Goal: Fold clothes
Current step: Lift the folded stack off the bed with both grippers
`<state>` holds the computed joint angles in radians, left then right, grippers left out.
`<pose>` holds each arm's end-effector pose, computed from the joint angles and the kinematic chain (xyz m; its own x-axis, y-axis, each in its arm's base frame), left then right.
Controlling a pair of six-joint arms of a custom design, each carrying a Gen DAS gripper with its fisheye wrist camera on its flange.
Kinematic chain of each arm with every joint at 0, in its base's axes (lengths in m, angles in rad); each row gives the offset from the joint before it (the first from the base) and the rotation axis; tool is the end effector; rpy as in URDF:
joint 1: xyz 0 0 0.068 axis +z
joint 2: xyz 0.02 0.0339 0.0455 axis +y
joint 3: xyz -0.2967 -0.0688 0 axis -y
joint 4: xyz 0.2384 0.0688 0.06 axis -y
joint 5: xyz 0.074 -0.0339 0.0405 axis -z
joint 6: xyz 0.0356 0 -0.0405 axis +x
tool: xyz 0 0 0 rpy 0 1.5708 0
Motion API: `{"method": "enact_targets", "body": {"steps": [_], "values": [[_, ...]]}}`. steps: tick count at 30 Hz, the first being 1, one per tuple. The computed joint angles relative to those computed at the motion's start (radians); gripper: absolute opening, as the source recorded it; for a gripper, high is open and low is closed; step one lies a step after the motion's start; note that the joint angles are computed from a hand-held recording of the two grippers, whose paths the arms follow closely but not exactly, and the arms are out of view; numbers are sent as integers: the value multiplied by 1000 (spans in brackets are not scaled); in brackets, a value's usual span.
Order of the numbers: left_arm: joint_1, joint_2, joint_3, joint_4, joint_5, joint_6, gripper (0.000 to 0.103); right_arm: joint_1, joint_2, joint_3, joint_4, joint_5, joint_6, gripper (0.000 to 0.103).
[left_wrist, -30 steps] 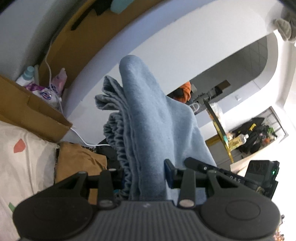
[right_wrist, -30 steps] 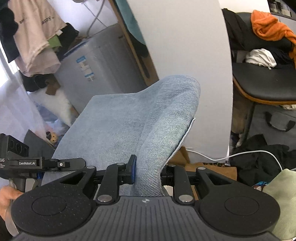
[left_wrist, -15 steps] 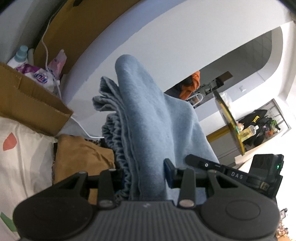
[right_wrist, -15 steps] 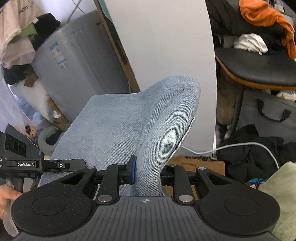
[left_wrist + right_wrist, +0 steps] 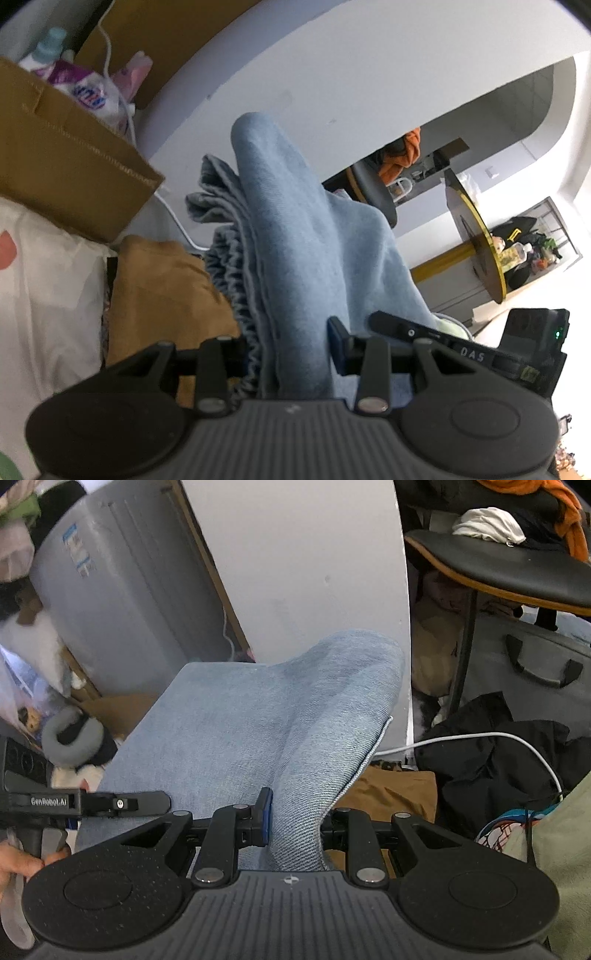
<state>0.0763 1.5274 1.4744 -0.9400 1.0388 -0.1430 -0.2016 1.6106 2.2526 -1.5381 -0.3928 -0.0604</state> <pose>0.3001 -0.0078 0.3801 -0.8881 -0.1404 -0.4377 0.3072 0.5270 -0.7924 0.2512 -0.0374 0.5173 -0.7607 0.0986 -0.6416 -0.0954 0.9607 0.2607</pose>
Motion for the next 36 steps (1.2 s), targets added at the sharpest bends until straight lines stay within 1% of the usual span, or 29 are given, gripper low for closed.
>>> {"method": "enact_targets", "body": {"steps": [2,6,13,21,28,32,36], "values": [[-7,-14,-73,82,3,-13,41,-2,-42,-114,78,6,2,22],[-23,-10,-157,184,-4,-14,41,1,-120,-321,218,29,8,22],[-50,21,-233,283,-21,-2,41,-8,-204,-584,404,48,14,22],[-85,81,-334,429,-33,-6,41,-22,-266,-837,605,73,41,22],[-105,132,-389,491,-63,6,41,-3,-265,-1022,771,135,57,22],[-102,140,-425,519,-65,7,41,6,-270,-1087,827,148,60,22],[-95,140,-416,518,-56,7,41,14,-299,-1146,882,157,68,22]]}}
